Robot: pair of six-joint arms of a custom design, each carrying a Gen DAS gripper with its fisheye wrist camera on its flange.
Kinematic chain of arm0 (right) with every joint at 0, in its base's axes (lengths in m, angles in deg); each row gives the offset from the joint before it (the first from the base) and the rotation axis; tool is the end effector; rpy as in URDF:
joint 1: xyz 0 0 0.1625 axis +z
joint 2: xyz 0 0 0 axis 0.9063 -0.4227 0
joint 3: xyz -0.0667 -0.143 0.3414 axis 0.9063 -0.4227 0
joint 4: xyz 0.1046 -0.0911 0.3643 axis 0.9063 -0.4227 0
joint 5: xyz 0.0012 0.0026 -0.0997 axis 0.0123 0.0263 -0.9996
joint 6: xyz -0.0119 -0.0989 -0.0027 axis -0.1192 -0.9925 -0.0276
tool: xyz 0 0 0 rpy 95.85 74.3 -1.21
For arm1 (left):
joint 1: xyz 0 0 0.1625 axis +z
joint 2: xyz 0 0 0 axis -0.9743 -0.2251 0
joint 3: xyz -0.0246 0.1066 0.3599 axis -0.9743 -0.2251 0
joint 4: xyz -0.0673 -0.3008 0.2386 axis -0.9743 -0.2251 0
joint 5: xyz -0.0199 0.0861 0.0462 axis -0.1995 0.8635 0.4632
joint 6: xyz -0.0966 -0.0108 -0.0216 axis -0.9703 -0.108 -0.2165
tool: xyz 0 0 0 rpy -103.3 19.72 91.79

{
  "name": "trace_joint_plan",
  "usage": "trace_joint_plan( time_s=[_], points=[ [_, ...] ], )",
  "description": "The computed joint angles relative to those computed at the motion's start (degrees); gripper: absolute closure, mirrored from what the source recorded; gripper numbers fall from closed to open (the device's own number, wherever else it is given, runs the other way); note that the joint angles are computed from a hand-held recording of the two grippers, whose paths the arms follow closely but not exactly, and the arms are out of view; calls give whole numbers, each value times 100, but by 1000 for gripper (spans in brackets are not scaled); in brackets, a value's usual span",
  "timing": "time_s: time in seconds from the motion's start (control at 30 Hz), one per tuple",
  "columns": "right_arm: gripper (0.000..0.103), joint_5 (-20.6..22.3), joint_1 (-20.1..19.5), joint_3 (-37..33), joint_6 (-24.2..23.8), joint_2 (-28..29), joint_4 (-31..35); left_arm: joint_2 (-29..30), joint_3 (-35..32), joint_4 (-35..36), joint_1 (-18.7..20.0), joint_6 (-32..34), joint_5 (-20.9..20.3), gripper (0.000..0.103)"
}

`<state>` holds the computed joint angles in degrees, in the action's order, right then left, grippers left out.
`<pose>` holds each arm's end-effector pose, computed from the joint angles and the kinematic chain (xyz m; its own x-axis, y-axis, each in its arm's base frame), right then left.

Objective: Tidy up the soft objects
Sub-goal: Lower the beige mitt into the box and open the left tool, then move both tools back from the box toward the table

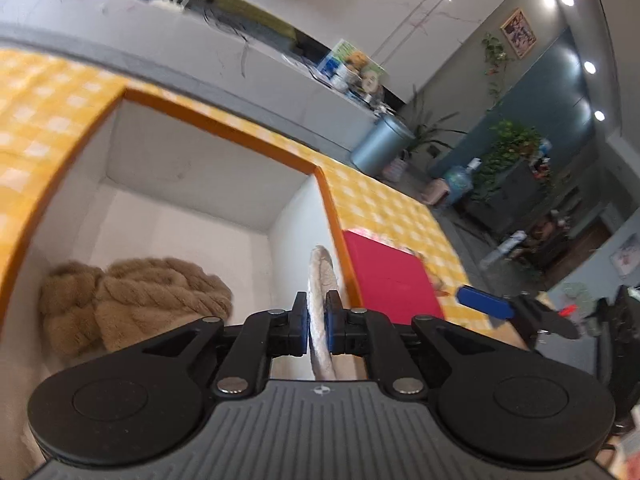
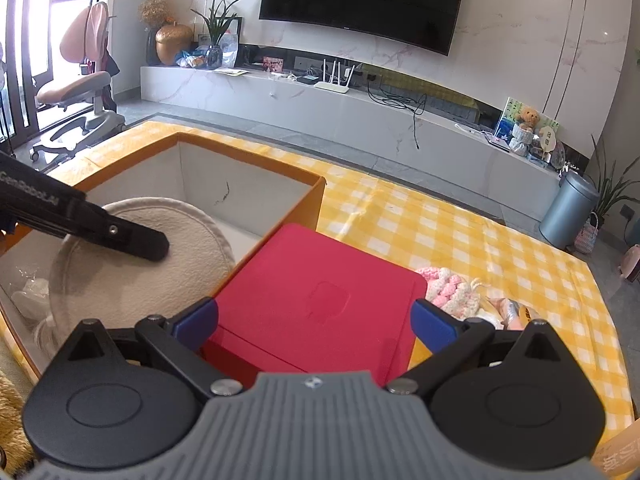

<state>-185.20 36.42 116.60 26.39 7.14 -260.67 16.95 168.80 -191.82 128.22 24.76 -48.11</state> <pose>0.2138 -0.5850 0.2539 -0.5288 -0.4543 0.7169 -0.8081 0.5277 -0.2616 -0.2319 -0.5756 0.1915 -0.9654 0.1517 -0.2119 0.2546 0.7230 -0.6423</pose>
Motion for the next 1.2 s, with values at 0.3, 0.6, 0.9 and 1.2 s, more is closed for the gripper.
trace_joint_plan(
  time_s=[0.3, 0.6, 0.9, 1.2],
  points=[
    [3, -109, 51, 67, -188, 24, -239, 210, 446, -1868, -699, 1040, 1492, 20],
    [3, -90, 88, 114, -324, -12, -523, 442, 290, -2357, -1122, 1571, 2455, 19],
    [3, 76, 97, 168, -76, -306, -658, 556, 99, -1498, -1514, 1032, 3558, 31],
    [3, 155, 5, 31, 143, -536, -680, 830, 22, -1816, -1813, 1147, 3640, 23]
  ],
)
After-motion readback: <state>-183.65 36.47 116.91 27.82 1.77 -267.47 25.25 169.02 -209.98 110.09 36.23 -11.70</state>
